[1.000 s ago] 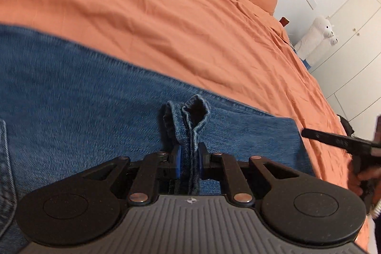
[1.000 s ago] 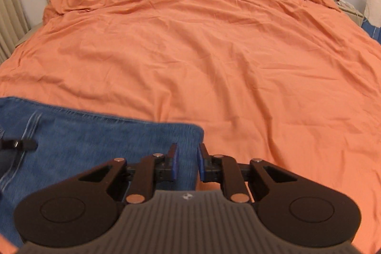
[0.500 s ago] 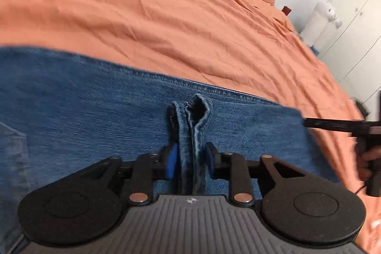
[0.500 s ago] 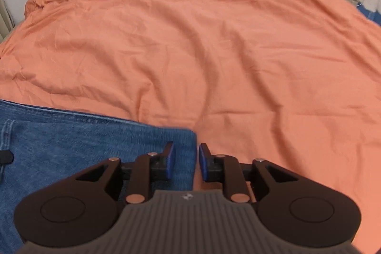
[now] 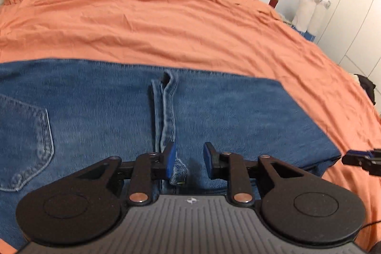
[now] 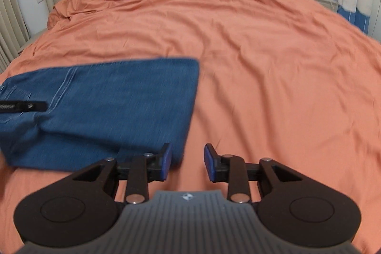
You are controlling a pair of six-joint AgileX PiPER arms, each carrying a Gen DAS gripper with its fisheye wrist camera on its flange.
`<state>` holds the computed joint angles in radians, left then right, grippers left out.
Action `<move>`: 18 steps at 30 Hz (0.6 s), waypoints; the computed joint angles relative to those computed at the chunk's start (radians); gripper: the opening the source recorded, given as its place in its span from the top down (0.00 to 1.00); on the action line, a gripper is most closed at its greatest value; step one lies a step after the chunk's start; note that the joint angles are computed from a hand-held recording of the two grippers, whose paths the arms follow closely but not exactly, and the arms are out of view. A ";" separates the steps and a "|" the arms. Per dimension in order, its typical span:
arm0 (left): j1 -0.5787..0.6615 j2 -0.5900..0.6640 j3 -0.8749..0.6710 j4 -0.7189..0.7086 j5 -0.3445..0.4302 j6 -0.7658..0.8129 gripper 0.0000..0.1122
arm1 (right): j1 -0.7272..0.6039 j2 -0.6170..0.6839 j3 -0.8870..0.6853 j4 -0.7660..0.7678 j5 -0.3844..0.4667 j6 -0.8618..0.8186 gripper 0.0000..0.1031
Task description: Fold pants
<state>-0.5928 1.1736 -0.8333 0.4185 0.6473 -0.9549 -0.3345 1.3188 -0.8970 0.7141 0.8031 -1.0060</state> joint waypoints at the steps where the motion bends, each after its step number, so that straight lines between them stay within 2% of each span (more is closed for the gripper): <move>1: -0.001 -0.004 0.011 0.001 0.000 -0.008 0.77 | -0.003 -0.006 0.023 0.018 -0.003 -0.008 0.75; 3: 0.002 0.007 0.014 0.009 0.001 -0.027 0.78 | -0.005 -0.003 0.055 0.054 -0.008 -0.005 0.76; 6: 0.002 0.008 0.024 0.011 0.004 -0.043 0.80 | 0.021 0.014 0.090 0.095 -0.063 0.005 0.76; 10: 0.014 0.032 0.016 -0.008 0.016 -0.021 0.85 | -0.035 0.031 0.102 0.205 -0.044 -0.012 0.77; 11: 0.016 0.044 0.009 -0.007 0.024 -0.014 0.88 | -0.030 0.039 0.091 0.181 -0.055 0.025 0.86; 13: 0.021 0.059 0.005 -0.014 0.031 0.002 0.90 | -0.015 0.054 0.084 0.132 -0.075 0.042 0.94; 14: 0.026 0.068 0.000 -0.022 0.035 0.020 0.91 | 0.009 0.053 0.088 0.099 -0.097 0.041 0.96; 18: 0.033 0.102 -0.024 -0.032 0.059 0.086 0.92 | 0.211 -0.027 0.196 -0.160 -0.344 0.064 0.99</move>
<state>-0.5601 1.2759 -0.8570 0.3864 0.7064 -0.8693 -0.1234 1.2915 -0.7008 0.5540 0.4596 -0.9421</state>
